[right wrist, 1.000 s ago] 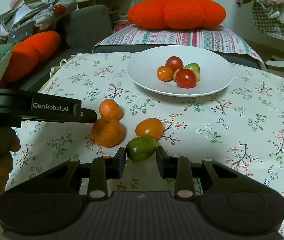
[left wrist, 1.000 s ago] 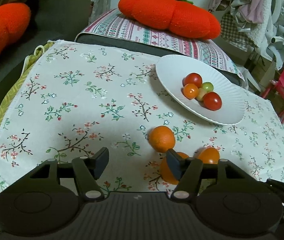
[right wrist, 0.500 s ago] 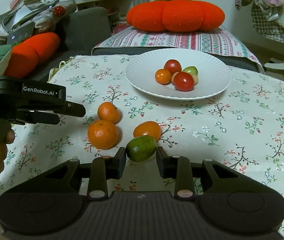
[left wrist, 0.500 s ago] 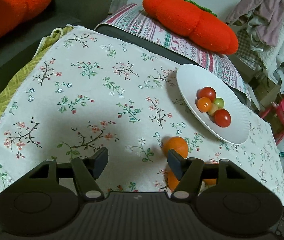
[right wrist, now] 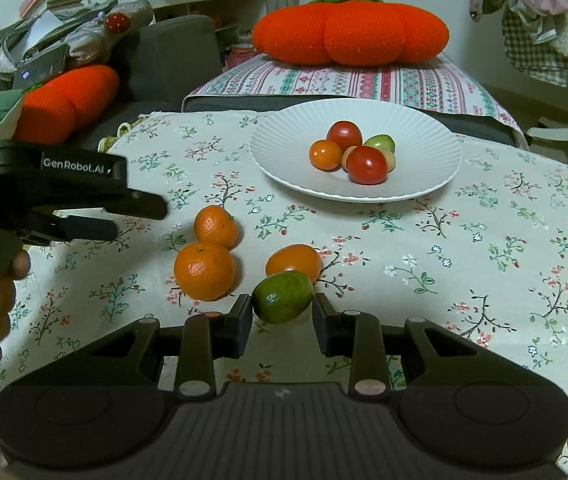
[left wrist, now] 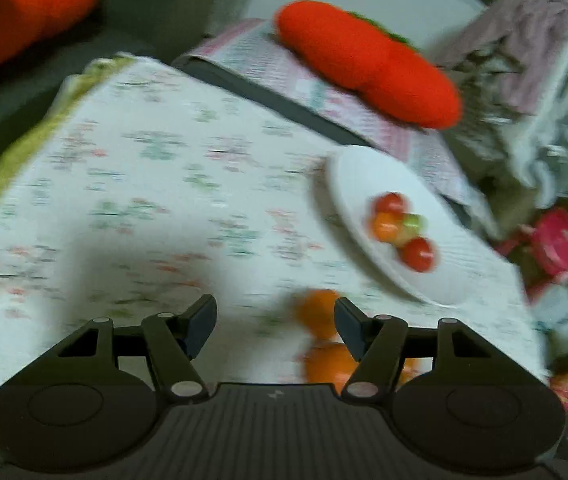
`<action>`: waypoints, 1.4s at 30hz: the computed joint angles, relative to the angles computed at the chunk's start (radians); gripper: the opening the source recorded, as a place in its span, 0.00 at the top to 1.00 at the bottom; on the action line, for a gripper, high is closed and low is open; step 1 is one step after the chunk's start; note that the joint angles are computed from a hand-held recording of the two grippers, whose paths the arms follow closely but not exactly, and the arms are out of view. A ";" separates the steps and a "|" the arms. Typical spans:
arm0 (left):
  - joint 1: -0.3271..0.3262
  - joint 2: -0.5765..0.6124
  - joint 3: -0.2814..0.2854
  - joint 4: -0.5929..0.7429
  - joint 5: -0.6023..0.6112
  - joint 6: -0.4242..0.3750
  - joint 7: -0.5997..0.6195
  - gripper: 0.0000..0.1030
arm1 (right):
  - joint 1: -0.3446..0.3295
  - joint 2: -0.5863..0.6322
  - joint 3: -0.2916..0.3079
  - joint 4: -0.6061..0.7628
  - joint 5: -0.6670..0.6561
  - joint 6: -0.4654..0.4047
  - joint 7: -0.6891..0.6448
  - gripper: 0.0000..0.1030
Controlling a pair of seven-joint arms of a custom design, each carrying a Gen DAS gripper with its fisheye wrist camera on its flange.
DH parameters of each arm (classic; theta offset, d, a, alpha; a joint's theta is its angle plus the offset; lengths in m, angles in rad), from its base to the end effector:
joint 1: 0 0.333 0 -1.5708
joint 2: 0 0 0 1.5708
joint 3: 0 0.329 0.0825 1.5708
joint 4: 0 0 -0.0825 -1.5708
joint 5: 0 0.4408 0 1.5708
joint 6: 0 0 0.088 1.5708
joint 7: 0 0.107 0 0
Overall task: Organize fruits
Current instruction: 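Grasp the green tomato with the right gripper while the left grasps an orange tomato, then carry the green and orange tomatoes in both grippers over the white plate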
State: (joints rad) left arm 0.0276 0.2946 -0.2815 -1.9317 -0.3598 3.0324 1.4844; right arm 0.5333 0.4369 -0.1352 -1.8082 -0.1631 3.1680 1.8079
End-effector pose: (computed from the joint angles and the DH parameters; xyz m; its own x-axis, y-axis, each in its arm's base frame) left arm 0.6958 -0.1379 0.4115 0.0494 -0.9105 0.4106 -0.7225 -0.3164 -0.6147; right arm 0.6779 0.3149 0.3917 0.3612 -0.9325 -0.0047 -0.5611 -0.2133 -0.7998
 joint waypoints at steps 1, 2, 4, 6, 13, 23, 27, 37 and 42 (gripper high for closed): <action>0.042 0.005 -0.052 0.000 -0.009 0.016 0.033 0.46 | 0.003 0.000 -0.004 0.001 0.000 0.001 0.002 0.71; 0.055 0.011 -0.070 -0.002 0.051 0.037 0.004 0.42 | 0.005 0.000 -0.006 0.001 0.001 0.002 0.004 0.71; -0.005 0.025 -0.003 0.009 0.248 0.059 -0.137 0.41 | 0.015 -0.001 -0.019 -0.001 0.001 0.005 0.011 0.71; -0.074 0.045 0.048 0.033 0.169 0.066 -0.046 0.41 | 0.016 -0.001 -0.020 -0.001 0.001 0.005 0.012 0.71; -0.245 0.098 0.235 0.086 0.376 0.034 -0.141 0.85 | 0.014 0.005 -0.017 0.005 -0.003 -0.001 0.010 0.71; -0.141 0.062 0.138 0.052 0.361 0.112 -0.162 0.87 | 0.013 0.001 -0.017 -0.002 0.004 0.015 0.011 0.71; -0.228 0.052 0.236 0.045 0.401 0.159 -0.203 0.87 | 0.015 -0.002 -0.020 -0.005 0.012 0.027 0.006 0.71; -0.431 0.095 0.445 0.095 0.503 0.211 -0.202 0.87 | 0.048 0.008 -0.074 0.014 0.057 0.065 -0.004 0.71; -0.448 0.141 0.464 0.149 0.486 0.217 -0.162 0.87 | 0.057 0.021 -0.097 0.036 0.082 0.079 -0.019 0.71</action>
State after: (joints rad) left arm -0.4208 0.4355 0.1821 -1.7823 0.1258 3.2493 1.3223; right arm 0.5902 0.4579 -0.2318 -1.7723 -0.0810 3.2475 1.7891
